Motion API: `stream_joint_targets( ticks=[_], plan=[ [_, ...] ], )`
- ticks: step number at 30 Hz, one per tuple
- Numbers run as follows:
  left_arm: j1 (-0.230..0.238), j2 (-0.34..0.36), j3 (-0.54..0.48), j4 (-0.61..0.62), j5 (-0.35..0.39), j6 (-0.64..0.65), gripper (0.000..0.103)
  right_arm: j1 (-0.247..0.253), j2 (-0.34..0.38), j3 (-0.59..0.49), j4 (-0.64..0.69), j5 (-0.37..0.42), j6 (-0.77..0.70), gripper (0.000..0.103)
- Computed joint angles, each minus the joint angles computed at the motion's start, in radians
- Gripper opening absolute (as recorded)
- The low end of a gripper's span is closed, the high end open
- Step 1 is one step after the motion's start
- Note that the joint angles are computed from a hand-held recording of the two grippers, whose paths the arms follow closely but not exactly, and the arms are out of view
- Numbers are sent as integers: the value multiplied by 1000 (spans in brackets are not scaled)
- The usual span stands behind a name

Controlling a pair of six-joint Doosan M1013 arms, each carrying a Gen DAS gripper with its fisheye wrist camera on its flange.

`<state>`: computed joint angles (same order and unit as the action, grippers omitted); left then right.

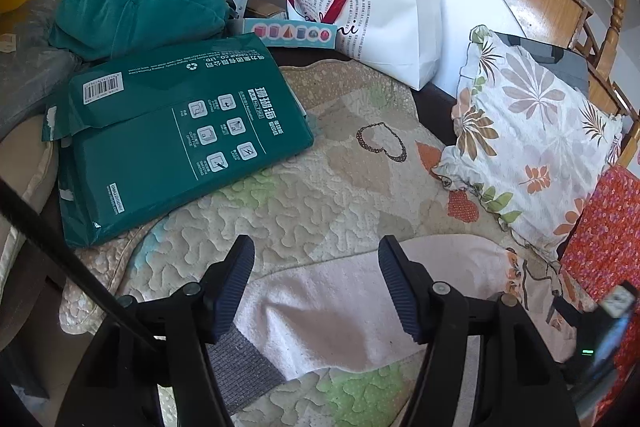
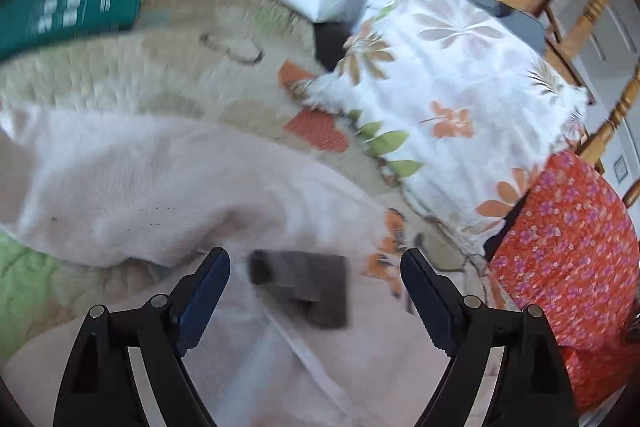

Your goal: Fold small clothes

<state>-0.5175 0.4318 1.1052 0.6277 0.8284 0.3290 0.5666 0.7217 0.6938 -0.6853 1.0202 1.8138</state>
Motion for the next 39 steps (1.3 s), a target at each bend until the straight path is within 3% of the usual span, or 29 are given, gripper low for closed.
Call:
stream_joint_targets(
  ticks=[4, 7, 9, 12, 15, 16, 18, 20, 22, 26, 28, 31, 32, 33, 35, 36, 37, 39],
  plan=[
    [-3, 8, -11, -24, -1, 33, 64, -50, -145, 190, 96, -81, 129, 89],
    [-4, 16, -23, -54, -7, 54, 64, -107, -228, 322, -21, -11, 388, 89],
    [-7, 23, -33, -72, -9, 69, 64, -156, -256, 371, -26, 58, 533, 85],
    [-16, 40, -58, -78, 7, 98, 64, -238, -312, 468, 80, 35, 729, 83],
    [-23, 60, -88, -98, 30, 137, 64, -287, -326, 514, 225, -35, 746, 81],
    [-24, 66, -97, -109, 37, 148, 64, -298, -328, 525, 283, -71, 726, 75],
    [-24, 76, -110, -126, 46, 162, 64, -327, -335, 562, 477, -189, 644, 9],
    [-27, 84, -122, -129, 58, 170, 64, -329, -333, 568, 515, -216, 635, 9],
    [-28, 86, -126, -127, 62, 176, 64, -329, -328, 555, 496, -182, 636, 7],
    [-27, 84, -122, -108, 70, 171, 64, -315, -301, 496, 258, 64, 779, 6],
    [-22, 81, -118, -117, 70, 171, 64, -298, -275, 451, 178, 194, 768, 6],
    [-16, 72, -104, -123, 67, 159, 64, -237, -253, 401, 15, 301, 762, 9],
    [-14, 71, -101, -120, 68, 151, 64, -220, -257, 403, -21, 280, 763, 12],
    [-13, 68, -97, -119, 70, 143, 64, -200, -268, 403, -12, 208, 748, 12],
    [-9, 62, -88, -125, 66, 133, 64, -191, -285, 411, 163, 4, 655, 12],
    [-7, 60, -85, -128, 62, 131, 64, -204, -283, 407, 294, -57, 570, 12],
    [-4, 55, -78, -132, 56, 129, 64, -204, -258, 374, 403, -69, 492, 12],
    [-1, 45, -63, -120, 46, 113, 64, -186, -190, 295, 487, -46, 403, 11]
  ],
)
